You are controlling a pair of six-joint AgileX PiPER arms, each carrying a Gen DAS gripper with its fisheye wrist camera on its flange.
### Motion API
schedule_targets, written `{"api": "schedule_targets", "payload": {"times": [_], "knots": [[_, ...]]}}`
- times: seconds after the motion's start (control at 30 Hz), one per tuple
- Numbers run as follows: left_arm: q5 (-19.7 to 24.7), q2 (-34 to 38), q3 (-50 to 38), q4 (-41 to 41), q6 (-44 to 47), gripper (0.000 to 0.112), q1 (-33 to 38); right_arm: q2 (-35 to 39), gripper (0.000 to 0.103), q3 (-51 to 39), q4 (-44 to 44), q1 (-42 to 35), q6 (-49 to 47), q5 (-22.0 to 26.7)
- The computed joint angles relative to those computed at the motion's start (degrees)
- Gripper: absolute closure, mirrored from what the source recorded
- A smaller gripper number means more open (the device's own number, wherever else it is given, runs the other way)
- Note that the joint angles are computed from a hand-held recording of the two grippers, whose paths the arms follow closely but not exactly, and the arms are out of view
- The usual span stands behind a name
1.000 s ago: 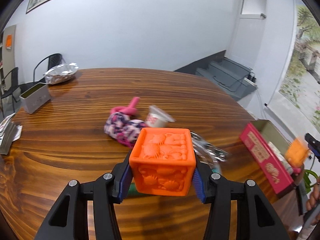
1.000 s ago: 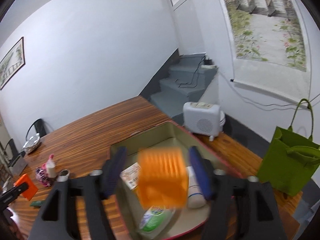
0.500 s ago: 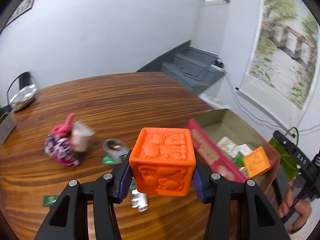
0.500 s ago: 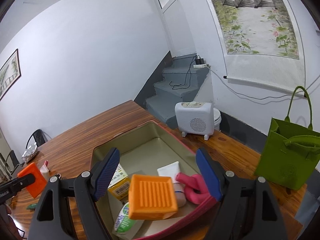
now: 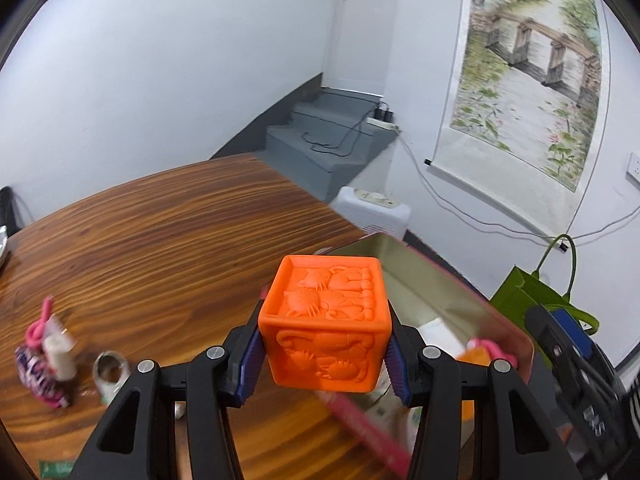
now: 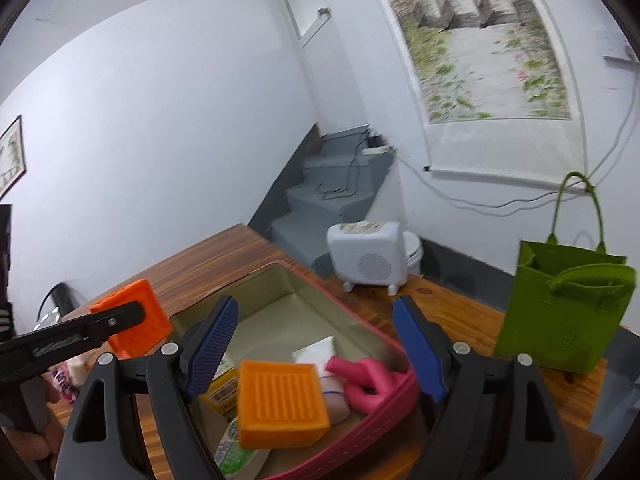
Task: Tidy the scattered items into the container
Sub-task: 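Carry both orange cubes over the tin box and open both grippers, then grasp the pink leopard plush balls with the left gripper while the right moves to the metal clip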
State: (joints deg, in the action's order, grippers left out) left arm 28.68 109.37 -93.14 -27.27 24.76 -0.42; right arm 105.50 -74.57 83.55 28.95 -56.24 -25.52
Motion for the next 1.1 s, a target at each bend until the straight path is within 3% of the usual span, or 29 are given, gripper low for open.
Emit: {"api": "schedule_targets", "payload": {"times": [0.23, 0.3, 0.37, 0.43, 0.67, 1.1], "knots": [[4.24, 6.93, -9.80, -0.57, -0.29, 0.058, -2.08, 0.54, 0.019, -0.89, 2.74, -1.31, -1.86, 1.50], [5.17, 8.27, -11.65, 0.03, -1.09, 0.051, -2.36, 0.39, 0.019, -0.67, 1.92, -1.05, -1.37, 1.15], [3.29, 7.79, -10.02, -2.23, 1.16, 0.033, -2.25, 0.25, 0.019, -0.31, 0.86, -1.00, -0.42, 1.15], [1.60, 7.16, -8.66, -2.00, 1.14, 0.033, -2.41, 0.30, 0.019, -0.33, 0.73, -1.12, -0.26, 1.27], [2.50, 5.97, -7.33, -0.88, -2.02, 0.033, -0.18, 0.32, 0.019, -0.22, 0.38, -1.40, 0.21, 1.49], [0.65, 0.45, 2.46, -6.22, 1.51, 0.033, 7.25, 1.38, 0.019, -1.64, 3.91, -0.18, -4.98, -0.90]]}}
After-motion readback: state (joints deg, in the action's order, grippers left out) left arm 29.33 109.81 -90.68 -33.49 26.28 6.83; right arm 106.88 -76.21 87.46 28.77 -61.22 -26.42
